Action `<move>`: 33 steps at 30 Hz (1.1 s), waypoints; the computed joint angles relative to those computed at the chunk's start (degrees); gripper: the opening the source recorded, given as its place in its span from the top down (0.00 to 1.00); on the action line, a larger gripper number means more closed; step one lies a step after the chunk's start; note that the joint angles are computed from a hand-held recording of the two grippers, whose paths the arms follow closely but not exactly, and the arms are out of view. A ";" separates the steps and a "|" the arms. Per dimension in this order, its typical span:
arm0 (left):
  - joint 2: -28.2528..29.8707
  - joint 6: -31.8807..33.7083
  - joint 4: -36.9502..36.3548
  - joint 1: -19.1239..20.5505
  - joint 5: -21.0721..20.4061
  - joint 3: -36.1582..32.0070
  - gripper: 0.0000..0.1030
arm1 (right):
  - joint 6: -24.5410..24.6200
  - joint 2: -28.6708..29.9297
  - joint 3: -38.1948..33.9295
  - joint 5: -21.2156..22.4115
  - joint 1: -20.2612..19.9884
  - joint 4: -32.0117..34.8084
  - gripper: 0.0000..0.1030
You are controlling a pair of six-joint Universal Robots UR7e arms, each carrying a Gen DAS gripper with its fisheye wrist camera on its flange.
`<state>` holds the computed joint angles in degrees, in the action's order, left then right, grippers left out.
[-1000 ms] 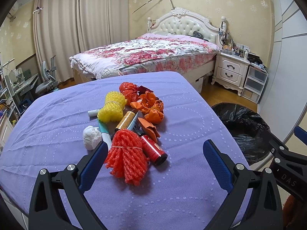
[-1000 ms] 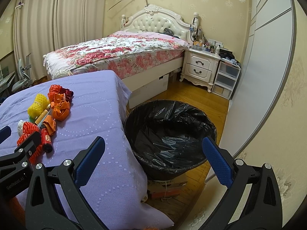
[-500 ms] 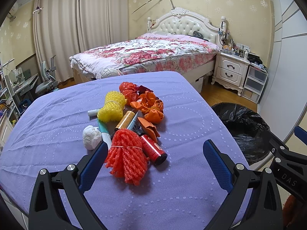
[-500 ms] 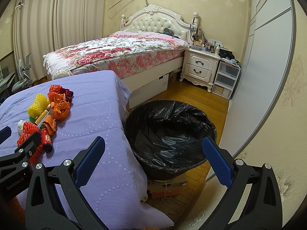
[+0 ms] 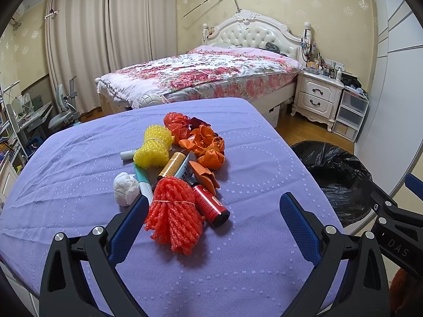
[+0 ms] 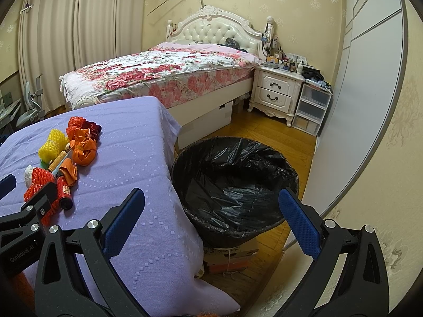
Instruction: Collect trash
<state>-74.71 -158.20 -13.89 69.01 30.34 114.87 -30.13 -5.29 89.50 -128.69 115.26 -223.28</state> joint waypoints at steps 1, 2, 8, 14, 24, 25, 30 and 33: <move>0.03 -0.09 0.14 -0.13 -0.12 -0.05 0.06 | 0.03 -0.04 0.03 0.01 0.01 0.04 0.04; 0.03 0.04 0.02 0.00 0.02 -0.02 0.06 | 0.05 -0.07 0.04 0.01 0.02 0.08 0.04; 0.05 -0.13 0.20 -0.16 -0.17 -0.09 0.06 | 0.17 -0.15 0.13 0.02 0.02 0.19 0.04; 0.08 -0.14 0.25 -0.15 -0.18 -0.12 0.06 | 0.27 -0.05 0.13 0.14 -0.09 0.18 0.04; -0.19 -0.51 0.54 0.86 0.35 0.01 0.06 | 1.33 0.59 0.23 1.01 -0.84 1.37 0.04; -0.23 -0.41 0.55 1.17 0.48 -0.01 0.06 | 1.28 0.78 -0.02 1.00 -0.74 1.55 0.04; -1.74 -0.74 2.18 3.17 0.83 -0.30 0.07 | 1.90 1.25 -0.94 1.21 0.04 4.27 0.04; -3.01 -0.89 2.75 4.45 0.66 -0.09 0.07 | 3.08 1.21 -1.29 2.16 0.45 7.32 0.05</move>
<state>-77.72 -159.10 -11.14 73.47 31.00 114.78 -27.05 -4.08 88.20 -126.53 115.71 -215.96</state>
